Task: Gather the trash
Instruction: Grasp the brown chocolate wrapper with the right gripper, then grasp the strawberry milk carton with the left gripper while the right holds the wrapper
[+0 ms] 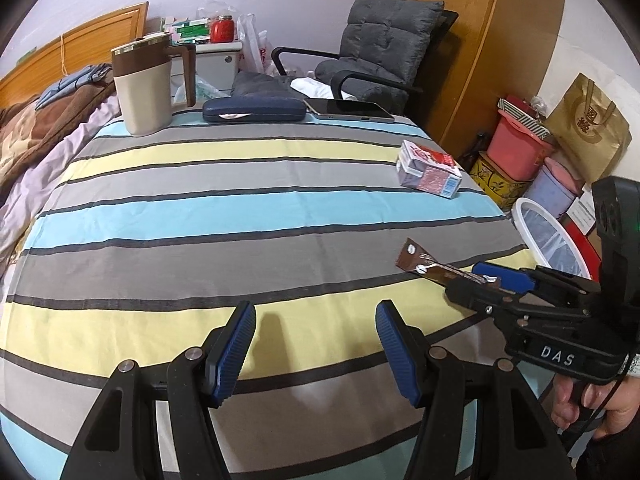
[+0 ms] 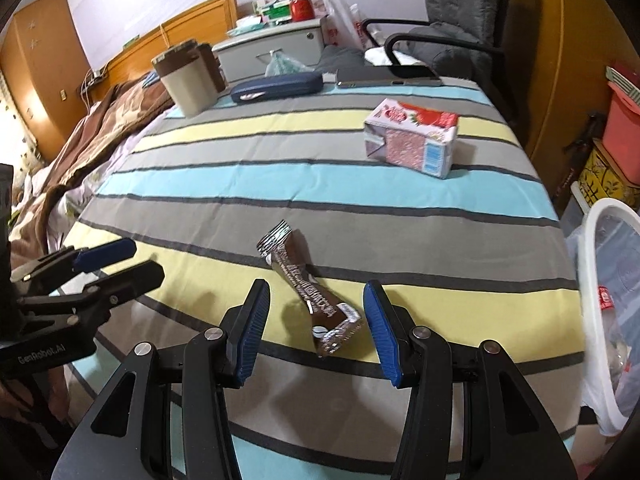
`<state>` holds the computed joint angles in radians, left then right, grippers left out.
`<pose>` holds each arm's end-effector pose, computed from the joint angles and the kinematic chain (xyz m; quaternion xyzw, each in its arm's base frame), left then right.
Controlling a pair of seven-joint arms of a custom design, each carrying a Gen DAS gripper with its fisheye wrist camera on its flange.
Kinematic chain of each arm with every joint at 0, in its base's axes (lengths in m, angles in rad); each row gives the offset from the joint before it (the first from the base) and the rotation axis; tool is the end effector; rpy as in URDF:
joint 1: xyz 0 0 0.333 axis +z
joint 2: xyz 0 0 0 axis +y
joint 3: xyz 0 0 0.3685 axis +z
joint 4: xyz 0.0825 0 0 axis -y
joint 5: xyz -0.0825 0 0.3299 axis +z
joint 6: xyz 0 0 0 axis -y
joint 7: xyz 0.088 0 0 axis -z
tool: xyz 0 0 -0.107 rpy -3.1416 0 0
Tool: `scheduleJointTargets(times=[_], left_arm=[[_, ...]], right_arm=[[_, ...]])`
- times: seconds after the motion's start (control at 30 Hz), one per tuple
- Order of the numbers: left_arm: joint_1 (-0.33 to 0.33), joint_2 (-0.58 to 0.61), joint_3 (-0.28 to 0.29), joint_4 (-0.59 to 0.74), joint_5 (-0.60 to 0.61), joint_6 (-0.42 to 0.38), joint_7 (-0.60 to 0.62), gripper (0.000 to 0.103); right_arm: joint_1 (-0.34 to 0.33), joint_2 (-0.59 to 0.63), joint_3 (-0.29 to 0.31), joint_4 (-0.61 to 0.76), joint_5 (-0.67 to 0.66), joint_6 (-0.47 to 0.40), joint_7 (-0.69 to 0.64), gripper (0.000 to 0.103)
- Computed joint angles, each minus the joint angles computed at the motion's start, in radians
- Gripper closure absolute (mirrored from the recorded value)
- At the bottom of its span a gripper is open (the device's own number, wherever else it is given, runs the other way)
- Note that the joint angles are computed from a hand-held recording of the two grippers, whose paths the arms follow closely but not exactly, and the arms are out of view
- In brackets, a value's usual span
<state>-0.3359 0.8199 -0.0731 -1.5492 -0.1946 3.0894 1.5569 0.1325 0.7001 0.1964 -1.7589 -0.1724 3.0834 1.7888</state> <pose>0.7012 -0.2683 0.3221 -0.6058 0.7122 -0.3260 0.1396 0.6735 0.2113 0.3301 -0.7323 0.6031 -0.1363 0.2853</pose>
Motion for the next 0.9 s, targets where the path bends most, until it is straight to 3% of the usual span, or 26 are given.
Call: scheduleJointTargets(times=[0.03, 0.1, 0.13, 0.3, 0.6, 0.9], left_arm=[[0.003, 0.002, -0.001, 0.002, 0.0, -0.001, 0.0, 0.041], [0.006, 0.009, 0.0, 0.012, -0.001, -0.008, -0.003, 0.041], [0.006, 0.012, 0.001, 0.017, -0.001, -0.012, -0.005, 0.041], [0.017, 0.025, -0.011, 0.04, 0.004, -0.024, 0.001, 0.041], [0.009, 0.056, -0.009, 0.12, 0.033, -0.072, 0.025, 0.041], [-0.019, 0.127, 0.007, 0.302, 0.099, -0.175, 0.047, 0.041]], right_arm=[[0.004, 0.001, -0.002, 0.002, -0.003, -0.006, -0.002, 0.063], [0.018, 0.001, -0.018, 0.009, -0.007, -0.015, -0.001, 0.066], [0.018, 0.0, -0.018, 0.007, -0.007, -0.014, -0.002, 0.074], [0.002, -0.001, -0.003, 0.002, 0.008, -0.006, 0.002, 0.079], [0.002, -0.029, -0.025, -0.061, 0.017, 0.066, 0.068, 0.08], [0.001, -0.061, -0.068, -0.114, -0.007, 0.132, 0.163, 0.08]])
